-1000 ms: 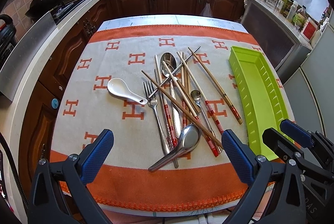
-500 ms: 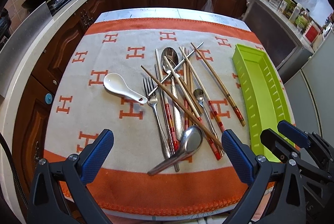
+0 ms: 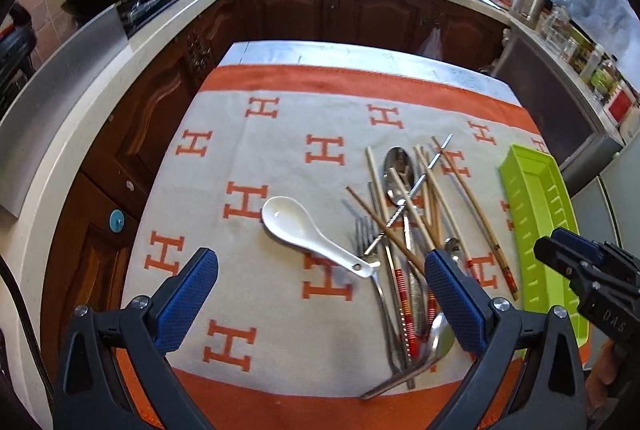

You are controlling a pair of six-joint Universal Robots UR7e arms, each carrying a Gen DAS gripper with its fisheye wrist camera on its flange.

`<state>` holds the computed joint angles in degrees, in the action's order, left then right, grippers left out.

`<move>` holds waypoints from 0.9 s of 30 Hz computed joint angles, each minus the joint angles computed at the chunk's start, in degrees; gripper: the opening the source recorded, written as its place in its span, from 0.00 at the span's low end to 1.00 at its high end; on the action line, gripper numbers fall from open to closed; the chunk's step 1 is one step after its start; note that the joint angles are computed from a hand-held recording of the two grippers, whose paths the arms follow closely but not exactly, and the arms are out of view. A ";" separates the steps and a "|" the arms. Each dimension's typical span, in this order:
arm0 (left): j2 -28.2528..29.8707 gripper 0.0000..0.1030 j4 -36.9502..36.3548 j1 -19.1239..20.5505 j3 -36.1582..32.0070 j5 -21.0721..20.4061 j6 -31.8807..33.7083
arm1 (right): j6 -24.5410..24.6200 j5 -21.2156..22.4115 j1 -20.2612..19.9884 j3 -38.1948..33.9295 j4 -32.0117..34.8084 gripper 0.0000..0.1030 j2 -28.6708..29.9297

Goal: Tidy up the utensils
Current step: 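Lower both tools toward the chopsticks in the utensil pile, then close the right tool on a wooden chopstick while the left tool grasps another chopstick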

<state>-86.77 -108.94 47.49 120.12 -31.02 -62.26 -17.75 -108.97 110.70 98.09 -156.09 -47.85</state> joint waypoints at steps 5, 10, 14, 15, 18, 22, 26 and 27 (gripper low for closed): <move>0.54 0.99 -4.59 3.20 0.27 -2.99 3.19 | 0.74 0.89 -0.59 -9.09 9.08 0.24 6.12; 2.11 0.82 -16.49 6.88 1.16 -11.31 9.20 | 1.72 1.07 -1.76 -16.90 15.96 0.16 12.13; 5.17 0.61 -21.16 9.73 0.02 -17.46 10.40 | 0.97 -2.30 -1.89 -21.35 19.18 0.11 16.10; 5.79 0.59 -21.86 10.03 -0.17 -18.39 10.63 | 1.32 -2.39 -1.97 -21.83 20.03 0.11 16.49; 8.07 0.58 -24.67 10.77 -0.96 -20.79 11.61 | 1.70 -3.68 -1.83 -23.87 21.44 0.07 18.59; 10.52 0.52 -27.18 11.58 -2.27 -23.09 12.12 | 3.37 -3.93 -2.17 -24.59 24.09 0.07 19.24; 12.05 0.39 -28.62 12.73 -3.17 -25.12 10.66 | 3.43 -4.36 -2.23 -24.57 23.30 0.06 19.68; 12.32 0.36 -28.71 13.02 -3.37 -25.71 9.98 | 3.69 -4.49 -2.16 -24.35 22.96 0.06 19.59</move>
